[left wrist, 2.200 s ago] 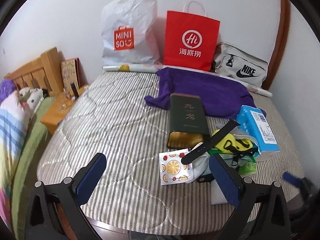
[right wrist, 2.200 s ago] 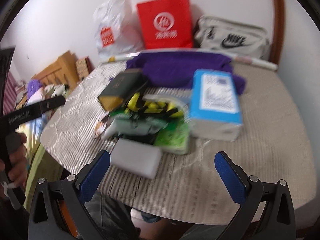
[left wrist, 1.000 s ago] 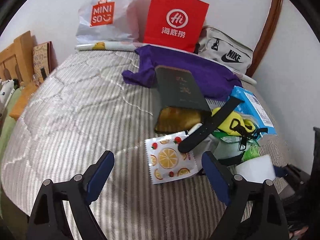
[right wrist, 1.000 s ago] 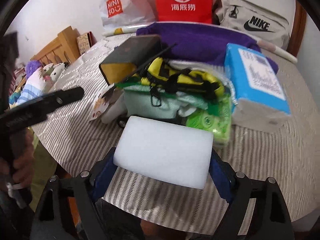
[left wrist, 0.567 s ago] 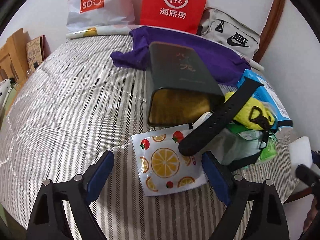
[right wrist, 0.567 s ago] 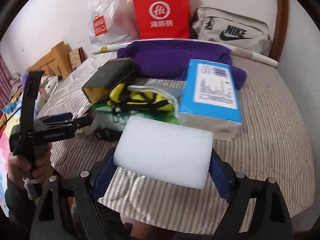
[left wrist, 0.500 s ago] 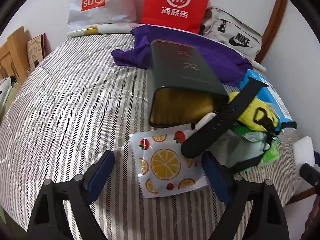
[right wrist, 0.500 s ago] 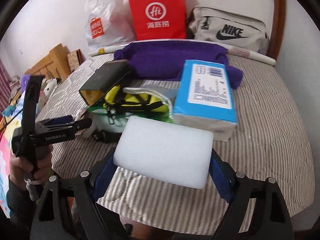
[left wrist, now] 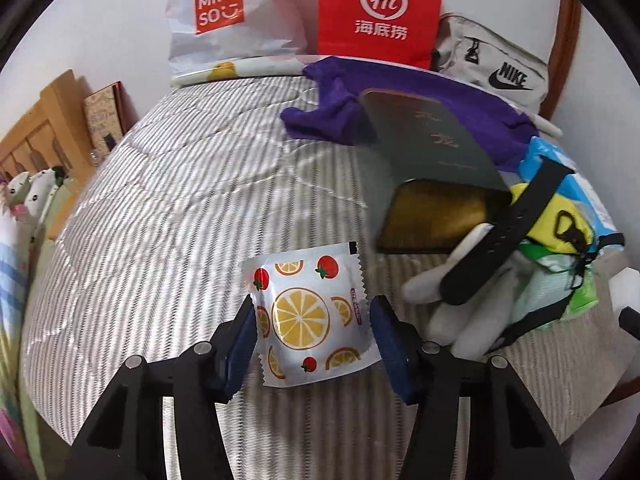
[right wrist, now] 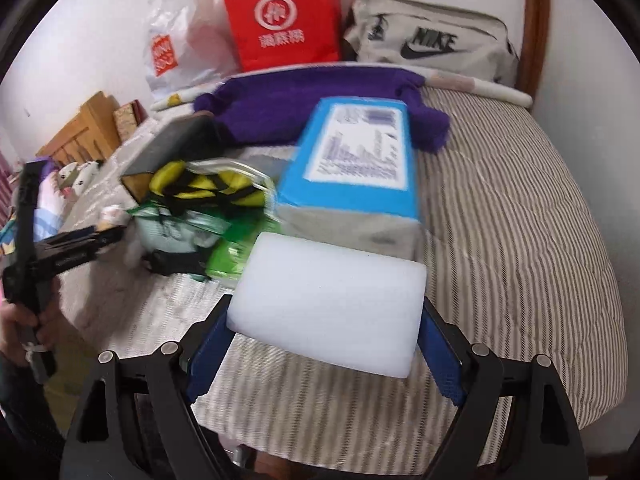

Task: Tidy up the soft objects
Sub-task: 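Close the left gripper on the orange-slice sachet and lift it while the right holds the block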

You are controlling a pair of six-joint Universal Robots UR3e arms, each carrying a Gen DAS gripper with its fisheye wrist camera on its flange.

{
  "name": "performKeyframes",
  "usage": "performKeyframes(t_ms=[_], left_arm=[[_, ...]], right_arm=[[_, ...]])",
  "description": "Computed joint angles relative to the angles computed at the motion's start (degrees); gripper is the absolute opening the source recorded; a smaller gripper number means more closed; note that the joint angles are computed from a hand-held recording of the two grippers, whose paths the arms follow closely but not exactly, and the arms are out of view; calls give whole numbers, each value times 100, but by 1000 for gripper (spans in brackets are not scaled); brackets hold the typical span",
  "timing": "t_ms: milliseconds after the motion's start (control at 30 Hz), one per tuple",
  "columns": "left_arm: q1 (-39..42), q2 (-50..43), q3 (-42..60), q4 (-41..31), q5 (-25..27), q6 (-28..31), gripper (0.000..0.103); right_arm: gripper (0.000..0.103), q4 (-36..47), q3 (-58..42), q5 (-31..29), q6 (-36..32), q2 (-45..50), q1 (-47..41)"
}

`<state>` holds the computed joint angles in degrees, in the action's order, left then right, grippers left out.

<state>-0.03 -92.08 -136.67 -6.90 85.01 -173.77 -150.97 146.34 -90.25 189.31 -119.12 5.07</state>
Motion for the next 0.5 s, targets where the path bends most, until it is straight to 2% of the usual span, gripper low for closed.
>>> performKeyframes(t_ms=[133, 267, 367, 500], left_arm=[[-196, -289, 114, 206, 286, -160, 59], [-240, -453, 112, 477, 329, -269, 62], [-241, -497, 99, 575, 303, -218, 60], [-190, -418, 74, 516, 254, -127, 52]], right_arm=[[86, -195, 197, 98, -58, 112, -293], [86, -448, 258, 29, -55, 407, -331], [86, -625, 276, -62, -44, 681, -289], [86, -814, 343, -5, -111, 862, -335]])
